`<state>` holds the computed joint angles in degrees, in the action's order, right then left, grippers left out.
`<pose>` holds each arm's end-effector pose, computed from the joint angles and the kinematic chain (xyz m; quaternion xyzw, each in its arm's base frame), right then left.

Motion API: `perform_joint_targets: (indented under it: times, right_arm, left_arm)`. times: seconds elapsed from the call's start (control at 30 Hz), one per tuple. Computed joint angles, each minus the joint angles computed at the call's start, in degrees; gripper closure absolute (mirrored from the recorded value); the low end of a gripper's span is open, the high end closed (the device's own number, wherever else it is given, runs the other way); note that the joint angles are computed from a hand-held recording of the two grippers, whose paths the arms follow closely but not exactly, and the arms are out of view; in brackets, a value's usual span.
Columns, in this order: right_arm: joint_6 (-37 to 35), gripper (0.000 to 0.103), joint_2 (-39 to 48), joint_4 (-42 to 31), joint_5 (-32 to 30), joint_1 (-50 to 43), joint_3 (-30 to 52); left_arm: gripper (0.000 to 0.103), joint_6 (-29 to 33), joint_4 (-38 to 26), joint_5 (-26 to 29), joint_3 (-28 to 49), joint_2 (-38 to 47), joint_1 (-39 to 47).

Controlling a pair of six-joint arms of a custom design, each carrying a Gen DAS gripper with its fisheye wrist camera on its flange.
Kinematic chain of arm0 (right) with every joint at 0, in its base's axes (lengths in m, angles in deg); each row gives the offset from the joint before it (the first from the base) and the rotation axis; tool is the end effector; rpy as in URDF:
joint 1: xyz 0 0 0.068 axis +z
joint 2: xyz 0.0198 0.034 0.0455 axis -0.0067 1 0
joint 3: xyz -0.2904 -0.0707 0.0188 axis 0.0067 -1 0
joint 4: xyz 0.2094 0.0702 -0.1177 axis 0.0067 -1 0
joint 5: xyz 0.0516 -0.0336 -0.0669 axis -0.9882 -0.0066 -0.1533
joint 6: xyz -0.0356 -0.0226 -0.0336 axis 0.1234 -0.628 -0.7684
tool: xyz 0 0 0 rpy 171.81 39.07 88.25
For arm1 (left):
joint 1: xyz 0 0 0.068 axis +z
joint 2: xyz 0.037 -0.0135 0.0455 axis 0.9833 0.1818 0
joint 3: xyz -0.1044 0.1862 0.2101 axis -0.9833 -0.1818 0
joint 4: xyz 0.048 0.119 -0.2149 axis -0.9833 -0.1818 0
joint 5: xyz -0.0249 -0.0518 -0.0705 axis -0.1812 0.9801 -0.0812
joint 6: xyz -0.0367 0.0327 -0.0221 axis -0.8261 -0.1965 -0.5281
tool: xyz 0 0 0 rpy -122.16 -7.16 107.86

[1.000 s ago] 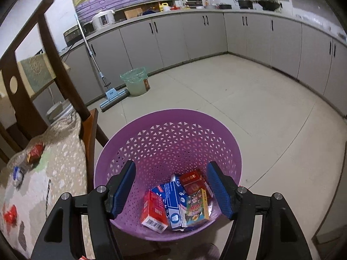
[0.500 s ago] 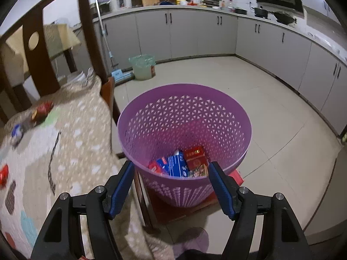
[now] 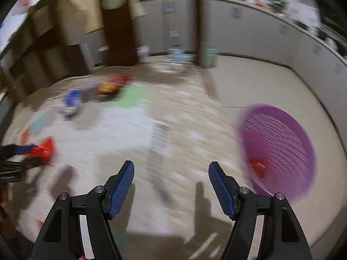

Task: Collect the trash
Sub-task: 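Move both tools back over the bed toward the red wrapper and blue bottle, then grasp the red wrapper with the left tool while the right tool grasps the blue bottle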

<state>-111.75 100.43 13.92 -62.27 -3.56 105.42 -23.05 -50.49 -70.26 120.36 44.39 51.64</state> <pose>0.3604 -0.0059 0.2027 -0.2328 0.9232 0.1315 0.2761 0.2329 -0.1146 0.1538 -0.1038 0.9549 -0.0516 0.2735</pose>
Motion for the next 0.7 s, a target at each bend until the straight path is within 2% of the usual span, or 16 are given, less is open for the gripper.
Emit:
perform_joint_targets:
  times: [0.03, 0.2, 0.27, 0.3, 0.33, 0.4, 0.47, 0.57, 0.6, 0.63, 0.67, 0.7]
  right_arm:
    - [0.89, 0.028, 0.78, -1.41, -0.37, 2.43, 1.68]
    - [8.05, 0.027, 8.51, -8.46, -2.27, 14.94, 14.01]
    - [10.15, 0.027, 12.47, -9.63, -0.95, 18.82, 18.88]
    - [11.08, 0.027, 14.90, -10.04, 0.53, 20.82, 21.80]
    - [11.71, 0.027, 17.28, -10.63, 2.02, 22.51, 24.74]
    - [12.94, 0.028, 21.76, -12.66, 4.47, 25.01, 30.61]
    - [14.54, 0.027, 26.39, -16.04, 4.97, 26.47, 36.94]
    - [17.09, 0.028, 31.90, -20.57, 4.09, 27.50, 44.29]
    - [17.95, 0.030, 32.64, -20.34, 4.23, 27.95, 45.01]
    - [18.27, 0.053, 33.00, -20.30, 3.57, 28.02, 45.27]
    - [18.43, 0.069, 33.89, -22.09, 1.74, 27.74, 46.85]
    - [19.32, 0.069, 34.24, -23.52, 0.72, 27.43, 47.73]
  left_arm:
    - [0.103, -1.06, 1.21, 1.08, -1.55, -1.82, 0.99]
    - [0.103, -3.98, 2.73, 3.28, -6.56, -8.26, 3.77]
    - [0.099, -3.77, 3.40, 3.87, -8.06, -10.15, 4.54]
    - [0.086, -3.59, 3.87, 4.41, -8.95, -11.03, 4.99]
    - [0.066, -3.44, 4.43, 4.83, -9.86, -12.15, 5.48]
    - [0.050, -3.31, 5.52, 4.52, -11.56, -14.60, 6.01]
    - [0.049, -2.58, 6.38, 5.81, -12.89, -16.52, 6.93]
    - [0.040, -0.91, 7.67, 7.61, -13.54, -16.85, 7.70]
    - [0.038, -0.11, 7.69, 7.64, -13.25, -16.47, 7.46]
    - [0.037, 0.87, 7.74, 7.95, -12.89, -15.95, 7.27]
    - [0.037, 2.28, 7.91, 8.57, -12.26, -15.06, 6.83]
    - [0.034, 3.68, 8.23, 9.23, -11.51, -13.95, 6.58]
